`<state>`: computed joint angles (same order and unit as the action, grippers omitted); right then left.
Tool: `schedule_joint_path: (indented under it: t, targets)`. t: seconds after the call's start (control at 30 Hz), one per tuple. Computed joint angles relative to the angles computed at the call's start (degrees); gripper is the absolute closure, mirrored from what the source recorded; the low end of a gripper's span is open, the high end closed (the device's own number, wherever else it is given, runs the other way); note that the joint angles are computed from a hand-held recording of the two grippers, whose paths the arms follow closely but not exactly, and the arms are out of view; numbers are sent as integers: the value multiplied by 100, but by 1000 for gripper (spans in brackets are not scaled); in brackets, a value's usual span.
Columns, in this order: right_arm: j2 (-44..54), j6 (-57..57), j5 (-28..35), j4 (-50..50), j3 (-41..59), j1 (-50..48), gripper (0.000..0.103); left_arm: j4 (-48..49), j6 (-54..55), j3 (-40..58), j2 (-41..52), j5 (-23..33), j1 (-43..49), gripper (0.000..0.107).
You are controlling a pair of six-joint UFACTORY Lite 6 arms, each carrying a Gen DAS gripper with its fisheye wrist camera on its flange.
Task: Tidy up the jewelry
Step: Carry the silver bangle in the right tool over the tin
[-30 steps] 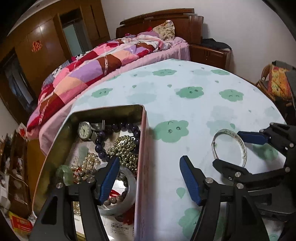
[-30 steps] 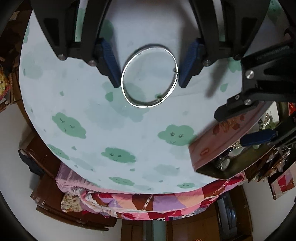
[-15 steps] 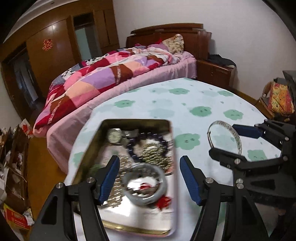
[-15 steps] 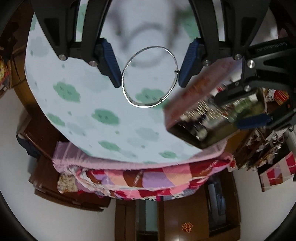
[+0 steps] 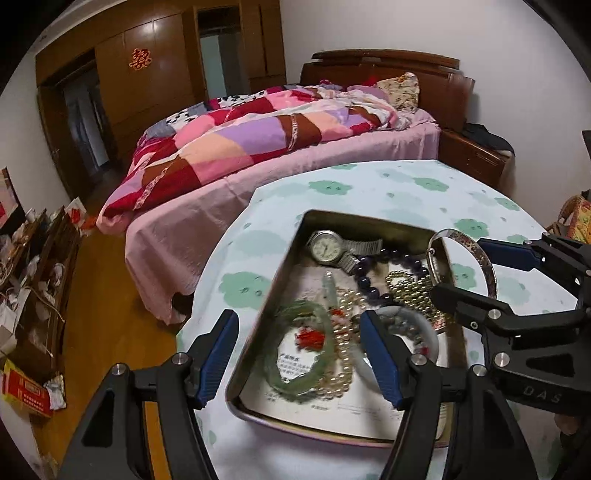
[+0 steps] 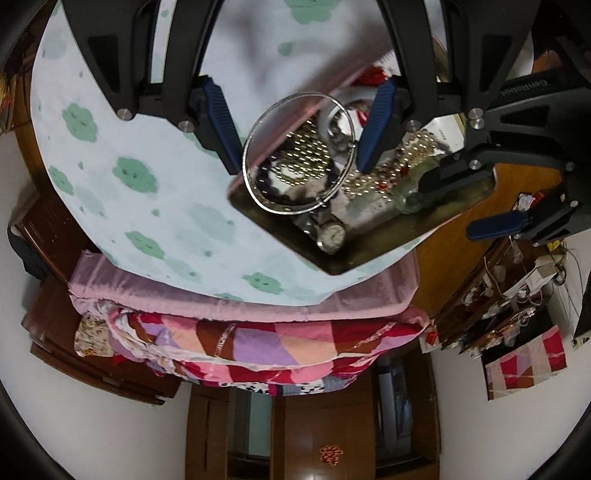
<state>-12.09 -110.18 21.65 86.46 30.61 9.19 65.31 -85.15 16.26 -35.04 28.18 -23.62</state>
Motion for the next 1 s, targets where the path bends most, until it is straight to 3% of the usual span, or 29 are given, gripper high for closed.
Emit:
schedule_joint_path:
  t: [1.0]
  targets:
    - [430, -111, -454, 258, 42, 756, 37, 415, -149, -207, 250, -721, 917, 39]
